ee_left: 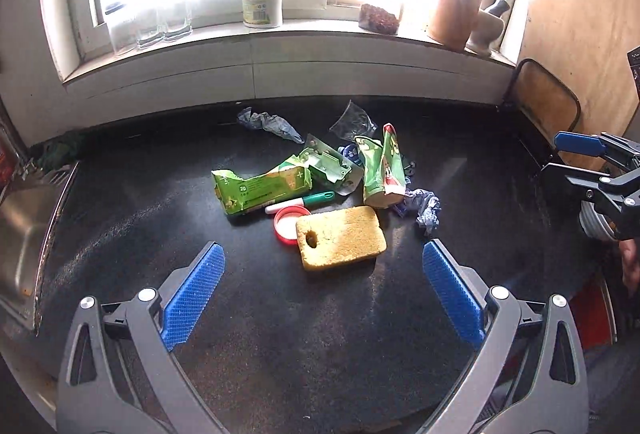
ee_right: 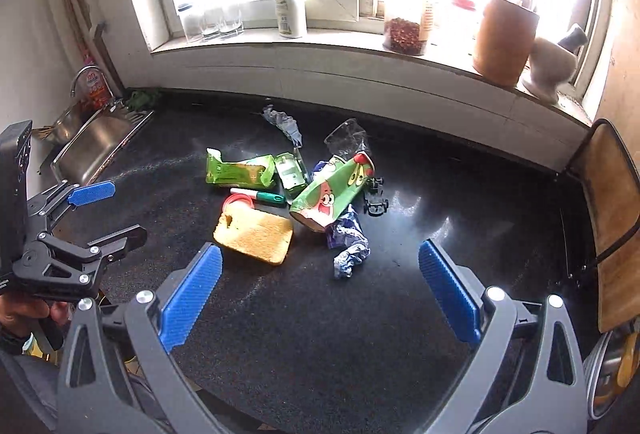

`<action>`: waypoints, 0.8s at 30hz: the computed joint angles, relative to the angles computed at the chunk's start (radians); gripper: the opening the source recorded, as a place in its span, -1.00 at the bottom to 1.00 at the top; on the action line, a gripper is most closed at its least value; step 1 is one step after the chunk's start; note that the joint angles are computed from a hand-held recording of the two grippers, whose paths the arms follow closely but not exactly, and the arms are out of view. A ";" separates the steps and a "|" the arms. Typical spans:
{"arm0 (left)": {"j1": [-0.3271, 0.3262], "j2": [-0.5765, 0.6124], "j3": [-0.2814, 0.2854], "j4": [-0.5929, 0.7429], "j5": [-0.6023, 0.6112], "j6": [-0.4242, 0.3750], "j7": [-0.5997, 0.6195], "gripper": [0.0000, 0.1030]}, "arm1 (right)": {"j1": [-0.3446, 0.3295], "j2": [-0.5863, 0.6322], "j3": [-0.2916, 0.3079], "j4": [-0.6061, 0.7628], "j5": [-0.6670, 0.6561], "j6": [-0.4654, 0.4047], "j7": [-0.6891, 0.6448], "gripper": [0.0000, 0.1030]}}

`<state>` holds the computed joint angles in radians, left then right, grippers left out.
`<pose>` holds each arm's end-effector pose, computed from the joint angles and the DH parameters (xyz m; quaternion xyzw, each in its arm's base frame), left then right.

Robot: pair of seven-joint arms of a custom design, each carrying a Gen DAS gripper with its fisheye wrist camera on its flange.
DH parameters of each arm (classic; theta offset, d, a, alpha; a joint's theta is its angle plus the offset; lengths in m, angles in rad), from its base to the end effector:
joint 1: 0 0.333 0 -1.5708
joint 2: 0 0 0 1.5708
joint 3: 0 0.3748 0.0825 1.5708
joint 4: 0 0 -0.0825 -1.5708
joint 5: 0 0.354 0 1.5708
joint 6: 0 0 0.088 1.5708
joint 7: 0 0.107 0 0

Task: Collect trash
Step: 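Move both tools back over the counter trash, then grasp the yellow sponge with the left tool while the right tool grasps crumpled foil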

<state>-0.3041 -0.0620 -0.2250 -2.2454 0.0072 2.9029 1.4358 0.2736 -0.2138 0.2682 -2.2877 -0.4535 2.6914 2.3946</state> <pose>0.4587 -0.2720 0.5528 -0.5153 0.7817 -0.3120 0.1616 0.4027 0.2717 0.5744 -0.6910 0.6381 -0.2095 0.2673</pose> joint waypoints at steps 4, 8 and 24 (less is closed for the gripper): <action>-0.007 0.032 -0.006 0.021 -0.035 -0.016 0.022 0.87 | -0.001 0.001 -0.012 -0.014 0.018 0.003 -0.004 0.85; -0.001 0.075 -0.020 0.036 -0.006 -0.020 -0.004 0.87 | -0.005 0.029 -0.027 -0.022 0.035 0.028 -0.026 0.86; -0.001 0.369 -0.013 0.209 0.217 -0.049 -0.301 0.87 | 0.071 0.332 -0.178 0.035 0.229 0.139 -0.298 0.85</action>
